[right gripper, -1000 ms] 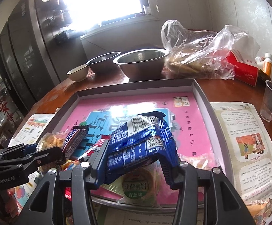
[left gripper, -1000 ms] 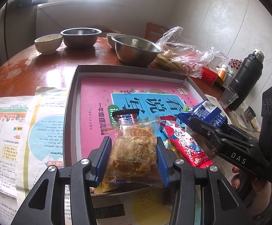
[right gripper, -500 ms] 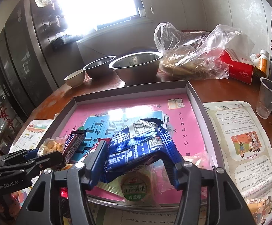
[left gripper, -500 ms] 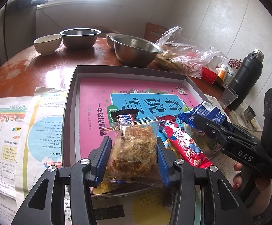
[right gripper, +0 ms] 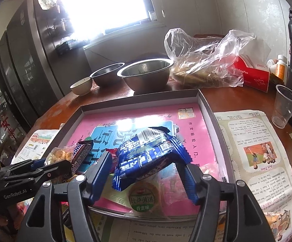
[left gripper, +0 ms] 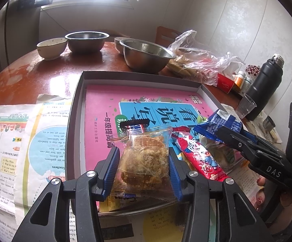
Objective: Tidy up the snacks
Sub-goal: 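Lower both held snacks into the grey tray and open both grippers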
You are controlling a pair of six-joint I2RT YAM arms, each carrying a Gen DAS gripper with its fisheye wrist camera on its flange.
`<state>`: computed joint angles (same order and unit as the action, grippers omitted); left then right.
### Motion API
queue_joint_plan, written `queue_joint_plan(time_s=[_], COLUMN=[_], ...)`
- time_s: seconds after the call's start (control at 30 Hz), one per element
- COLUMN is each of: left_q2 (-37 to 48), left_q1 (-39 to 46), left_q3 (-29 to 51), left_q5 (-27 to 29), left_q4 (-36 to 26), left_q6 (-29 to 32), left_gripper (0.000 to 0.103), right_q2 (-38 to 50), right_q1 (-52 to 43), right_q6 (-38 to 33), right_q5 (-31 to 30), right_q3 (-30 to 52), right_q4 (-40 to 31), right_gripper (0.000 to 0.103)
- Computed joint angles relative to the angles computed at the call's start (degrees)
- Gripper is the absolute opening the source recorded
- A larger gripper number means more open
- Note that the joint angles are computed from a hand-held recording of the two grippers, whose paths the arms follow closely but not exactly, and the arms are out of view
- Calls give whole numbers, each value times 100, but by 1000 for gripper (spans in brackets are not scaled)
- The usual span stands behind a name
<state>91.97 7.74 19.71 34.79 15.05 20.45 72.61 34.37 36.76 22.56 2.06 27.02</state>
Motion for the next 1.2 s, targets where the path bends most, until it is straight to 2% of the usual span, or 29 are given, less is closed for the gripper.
queue_joint_plan(time_s=[0.37,0.53,1.2], left_q2=[52,-46,-337], left_q1=[-77,-138,-16], left_q3=[6,-63,-92], left_q5=[-126,-225,-277], left_q4=[51,99,-68], left_q6=[-26,-22,8], left_gripper=[55,62,74], right_q2=[-604,-834,-1182], right_q1=[123,278,544], right_q6=[130,203,378], right_q5=[184,307,510], right_q3=[-50,-36,9], right_q4=[-590,-825,-1303], right_gripper=[67,67,68])
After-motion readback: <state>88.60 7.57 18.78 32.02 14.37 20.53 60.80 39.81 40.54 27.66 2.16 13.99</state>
